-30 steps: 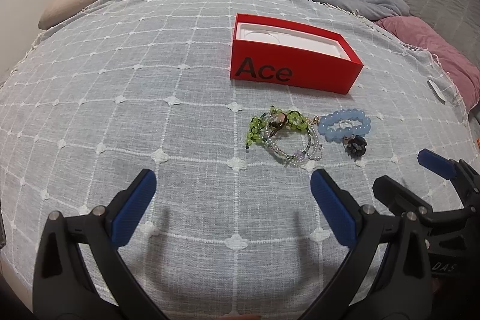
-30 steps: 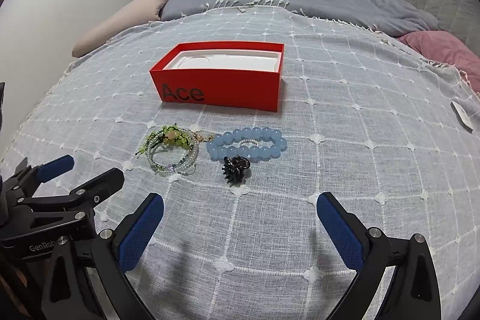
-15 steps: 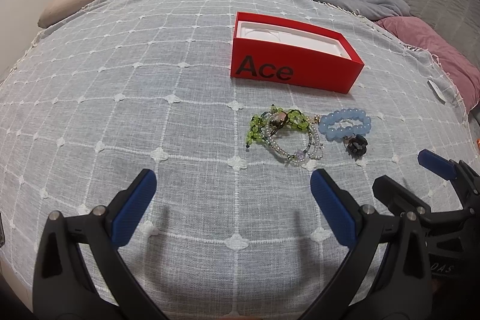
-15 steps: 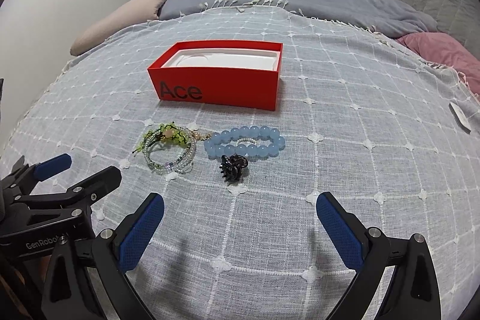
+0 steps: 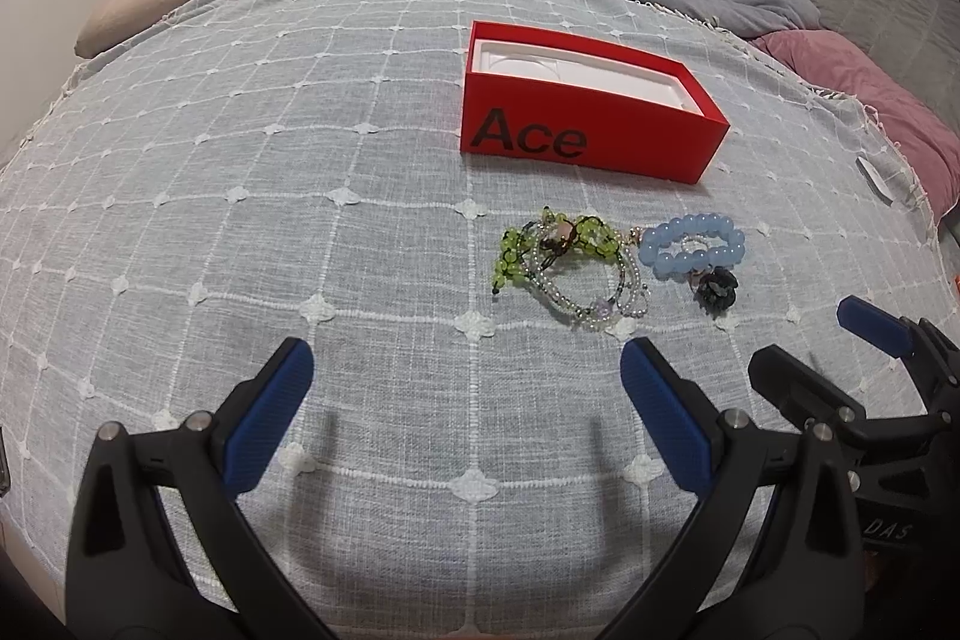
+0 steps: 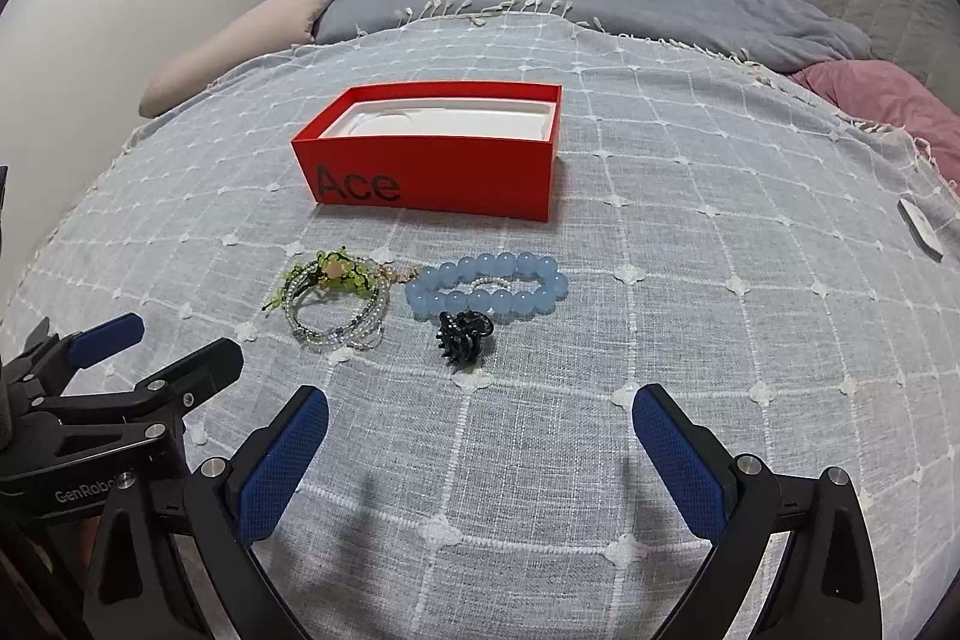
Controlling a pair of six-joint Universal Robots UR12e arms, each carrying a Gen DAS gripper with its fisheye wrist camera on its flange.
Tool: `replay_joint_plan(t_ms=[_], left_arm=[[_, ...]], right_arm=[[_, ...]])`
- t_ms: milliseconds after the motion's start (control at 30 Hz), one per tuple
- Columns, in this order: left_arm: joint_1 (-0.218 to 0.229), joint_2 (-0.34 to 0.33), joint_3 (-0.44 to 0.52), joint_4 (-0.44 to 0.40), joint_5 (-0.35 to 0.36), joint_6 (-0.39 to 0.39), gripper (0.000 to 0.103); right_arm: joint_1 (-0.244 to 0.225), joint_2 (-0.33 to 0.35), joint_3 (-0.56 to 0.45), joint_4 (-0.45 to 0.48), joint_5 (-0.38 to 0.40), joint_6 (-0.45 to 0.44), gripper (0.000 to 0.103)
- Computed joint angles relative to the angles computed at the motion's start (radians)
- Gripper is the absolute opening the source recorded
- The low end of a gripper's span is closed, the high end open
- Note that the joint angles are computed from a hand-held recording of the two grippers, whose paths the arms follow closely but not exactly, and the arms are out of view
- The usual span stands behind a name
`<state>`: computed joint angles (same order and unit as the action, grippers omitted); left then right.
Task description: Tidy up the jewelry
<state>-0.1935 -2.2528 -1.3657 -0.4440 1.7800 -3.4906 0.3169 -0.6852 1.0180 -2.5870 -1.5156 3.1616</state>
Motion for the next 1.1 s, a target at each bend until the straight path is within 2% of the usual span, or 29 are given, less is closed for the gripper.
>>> replay_joint_plan(t_ms=[100, 133, 267, 400, 567, 667, 767, 867, 967, 1100], left_arm=[[0.001, -0.001, 0.001, -0.001, -0.003, 0.001, 0.1], [0.001, -0.001, 0.002, -0.003, -0.005, 0.002, 0.097], [0.013, 0.001, 0.003, -0.006, -0.025, -0.01, 0.092], [0.04, 0.01, -0.012, 0.016, -0.089, -0.073, 0.085], [0.048, 0.003, 0.003, -0.028, -0.149, -0.058, 0.065], [0.057, -0.001, -0.008, 0.032, -0.23, -0.063, 0.052], [0.067, -0.006, 0.0, 0.032, -0.298, -0.068, 0.038], [0.084, -0.014, 0.019, 0.016, -0.379, -0.08, 0.027], [0.106, -0.027, 0.045, -0.003, -0.475, -0.11, 0.027], [0.109, -0.04, 0.069, -0.033, -0.478, -0.126, 0.027]], right_arm=[[-0.001, 0.0, 0.001, -0.001, 0.009, 0.001, 0.102], [-0.003, 0.002, 0.002, -0.015, 0.018, 0.005, 0.099], [-0.01, 0.007, -0.005, -0.009, 0.044, 0.015, 0.077], [-0.023, 0.011, -0.014, 0.008, 0.089, 0.044, 0.077], [-0.051, 0.019, -0.035, 0.036, 0.199, 0.112, 0.073], [-0.058, 0.027, -0.049, 0.047, 0.225, 0.121, 0.065], [-0.06, 0.037, -0.065, 0.054, 0.248, 0.104, 0.055], [-0.067, 0.053, -0.093, 0.08, 0.312, 0.102, 0.052], [-0.075, 0.08, -0.147, 0.126, 0.384, 0.106, 0.051], [-0.07, 0.105, -0.206, 0.196, 0.381, 0.073, 0.051]])
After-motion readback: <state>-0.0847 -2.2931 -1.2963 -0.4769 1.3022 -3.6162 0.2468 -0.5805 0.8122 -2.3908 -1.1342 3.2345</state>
